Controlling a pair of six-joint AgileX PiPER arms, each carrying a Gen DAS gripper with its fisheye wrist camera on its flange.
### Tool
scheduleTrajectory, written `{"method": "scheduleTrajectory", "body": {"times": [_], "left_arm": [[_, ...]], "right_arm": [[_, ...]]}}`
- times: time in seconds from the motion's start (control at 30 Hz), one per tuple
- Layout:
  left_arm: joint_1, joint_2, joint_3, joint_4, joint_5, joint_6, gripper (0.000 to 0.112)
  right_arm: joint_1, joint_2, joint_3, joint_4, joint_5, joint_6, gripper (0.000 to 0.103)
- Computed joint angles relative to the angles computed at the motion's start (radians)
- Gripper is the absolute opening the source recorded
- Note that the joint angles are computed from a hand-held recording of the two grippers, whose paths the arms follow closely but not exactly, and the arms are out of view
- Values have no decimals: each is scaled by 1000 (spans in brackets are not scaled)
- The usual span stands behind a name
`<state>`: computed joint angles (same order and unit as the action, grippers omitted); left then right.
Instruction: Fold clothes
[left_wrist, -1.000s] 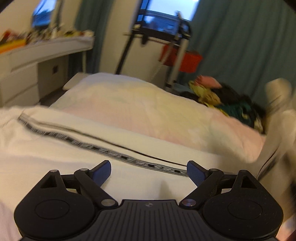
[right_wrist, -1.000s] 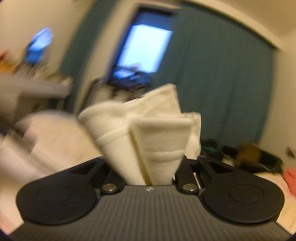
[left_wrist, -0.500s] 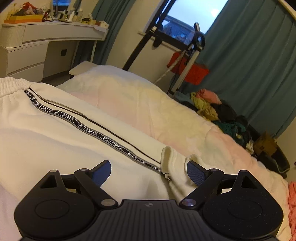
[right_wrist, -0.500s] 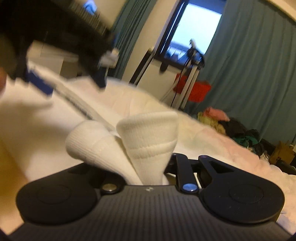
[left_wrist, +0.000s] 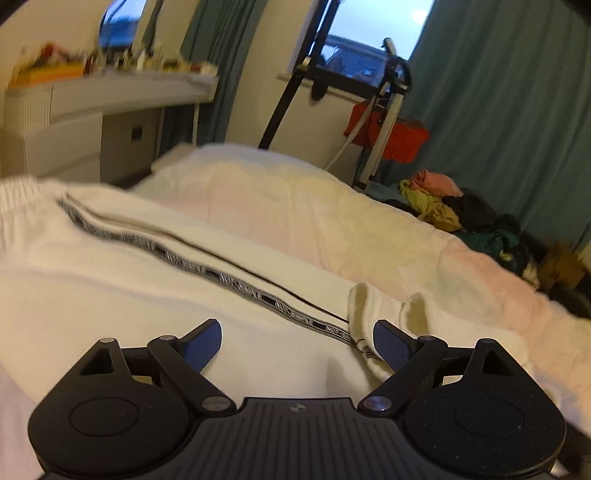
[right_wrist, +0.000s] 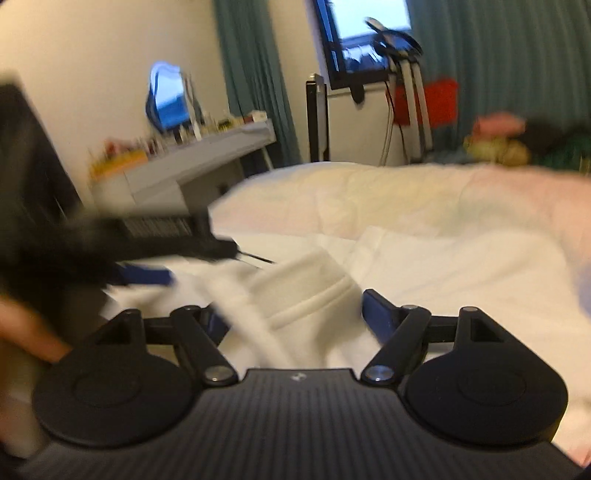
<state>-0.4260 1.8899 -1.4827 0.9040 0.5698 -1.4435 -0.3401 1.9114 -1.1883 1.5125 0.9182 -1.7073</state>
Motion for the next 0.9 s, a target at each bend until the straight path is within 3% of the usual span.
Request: {"method": "scheduleTrajectory", "body": {"times": [0.07, 0.13, 0.23, 0.3, 0.4, 0.53, 0.67, 0.8, 0.9], "left_arm": [[-12, -4, 6, 5, 0, 8, 91], [-24, -12, 17, 0, -22, 24, 91], [-64, -16, 41, 50, -52, 13, 91], [-98, 0, 34, 109, -31, -11, 92], [-140, 28, 18, 167, -6, -19, 95], [-155, 80, -25, 86, 22, 85, 96], [-157, 108, -25, 74, 47, 110, 97], [-151, 91, 7, 96, 30, 88, 97], [-146, 59, 40, 94, 21, 86, 97]], "right_arm": [[-62, -6, -33, -45, 96, 130, 77], [-107, -22, -42, -37, 129, 171, 78], [-122, -86, 34, 87, -11, 74, 81], [-108, -91, 40, 144, -97, 29, 80], [-84, -69, 17, 134, -184, 38, 80], [-34, -32, 3, 58, -296, 92, 79], [0, 2, -11, -99, -377, 253, 77], [42, 4, 26, -52, -460, 150, 80], [48, 12, 19, -47, -470, 143, 79]]}}
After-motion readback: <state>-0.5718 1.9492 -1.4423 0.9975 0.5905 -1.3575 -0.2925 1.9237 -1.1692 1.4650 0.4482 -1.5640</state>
